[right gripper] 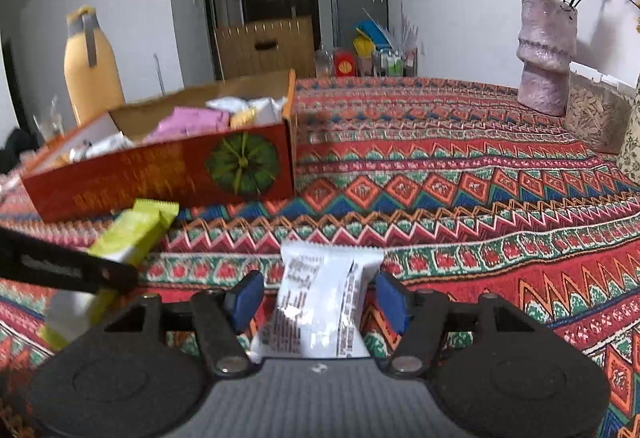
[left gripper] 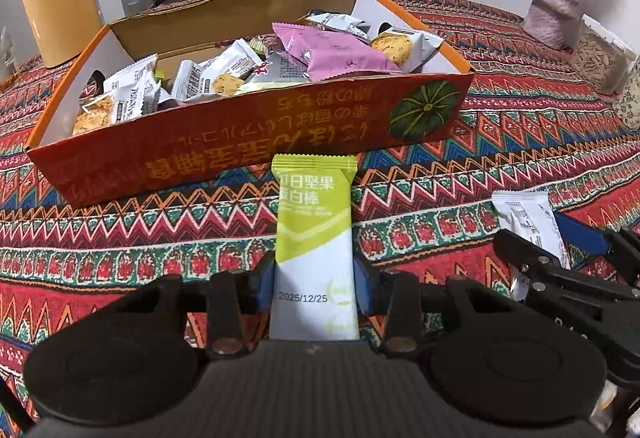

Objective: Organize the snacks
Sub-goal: 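Grasp the green-and-white bar with the left tool while the right holds the white packet, then carry the green bar and white packet into the orange box and open both tools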

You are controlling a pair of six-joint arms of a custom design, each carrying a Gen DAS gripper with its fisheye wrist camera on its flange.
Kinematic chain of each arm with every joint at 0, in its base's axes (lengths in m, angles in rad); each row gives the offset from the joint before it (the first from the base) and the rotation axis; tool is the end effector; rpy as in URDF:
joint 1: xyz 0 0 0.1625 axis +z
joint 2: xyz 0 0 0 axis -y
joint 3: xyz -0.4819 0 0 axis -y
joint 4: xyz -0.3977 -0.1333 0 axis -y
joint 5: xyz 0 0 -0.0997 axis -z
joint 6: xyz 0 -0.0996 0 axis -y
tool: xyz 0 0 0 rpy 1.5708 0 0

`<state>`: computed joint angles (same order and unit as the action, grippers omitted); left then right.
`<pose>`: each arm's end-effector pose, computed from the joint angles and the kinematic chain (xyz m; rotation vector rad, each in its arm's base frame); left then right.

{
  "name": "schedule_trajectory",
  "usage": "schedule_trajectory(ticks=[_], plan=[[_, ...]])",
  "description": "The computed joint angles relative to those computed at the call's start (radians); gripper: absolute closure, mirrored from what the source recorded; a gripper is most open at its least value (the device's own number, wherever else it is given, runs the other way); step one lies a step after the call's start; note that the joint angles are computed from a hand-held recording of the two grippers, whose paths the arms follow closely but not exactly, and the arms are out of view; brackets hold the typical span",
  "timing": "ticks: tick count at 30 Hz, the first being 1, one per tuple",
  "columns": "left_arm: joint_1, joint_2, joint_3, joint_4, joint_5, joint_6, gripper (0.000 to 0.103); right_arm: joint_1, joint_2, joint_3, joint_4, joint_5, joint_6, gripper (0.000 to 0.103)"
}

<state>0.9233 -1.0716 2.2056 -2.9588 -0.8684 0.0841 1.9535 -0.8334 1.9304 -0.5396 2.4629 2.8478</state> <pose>-0.1527 -0.5296 0.1767 0.7784 2.3564 -0.5565 0.2406 -0.4484 0.0476 0.1659 -2.1000 1.1722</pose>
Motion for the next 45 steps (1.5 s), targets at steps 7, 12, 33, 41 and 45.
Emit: schedule_trajectory(ticks=[7, 12, 33, 41, 45], plan=[[0.006, -0.023, 0.013, -0.031, -0.014, 0.022, 0.063, 0.020, -0.007, 0.024, -0.037, -0.008, -0.029, 0.064], [-0.005, -0.069, 0.047, -0.103, -0.054, 0.082, 0.064, 0.056, -0.025, 0.045, -0.105, -0.004, -0.066, 0.064], [0.063, -0.018, -0.163, -0.305, -0.061, 0.166, 0.064, 0.049, 0.039, -0.251, -0.039, -0.153, -0.226, 0.064], [0.134, 0.076, -0.254, -0.390, -0.019, 0.202, 0.064, 0.012, 0.121, -0.374, -0.007, -0.188, -0.256, 0.064], [0.153, 0.085, -0.258, -0.400, -0.032, 0.208, 0.055, -0.001, 0.138, -0.375, -0.027, -0.184, -0.269, 0.062]])
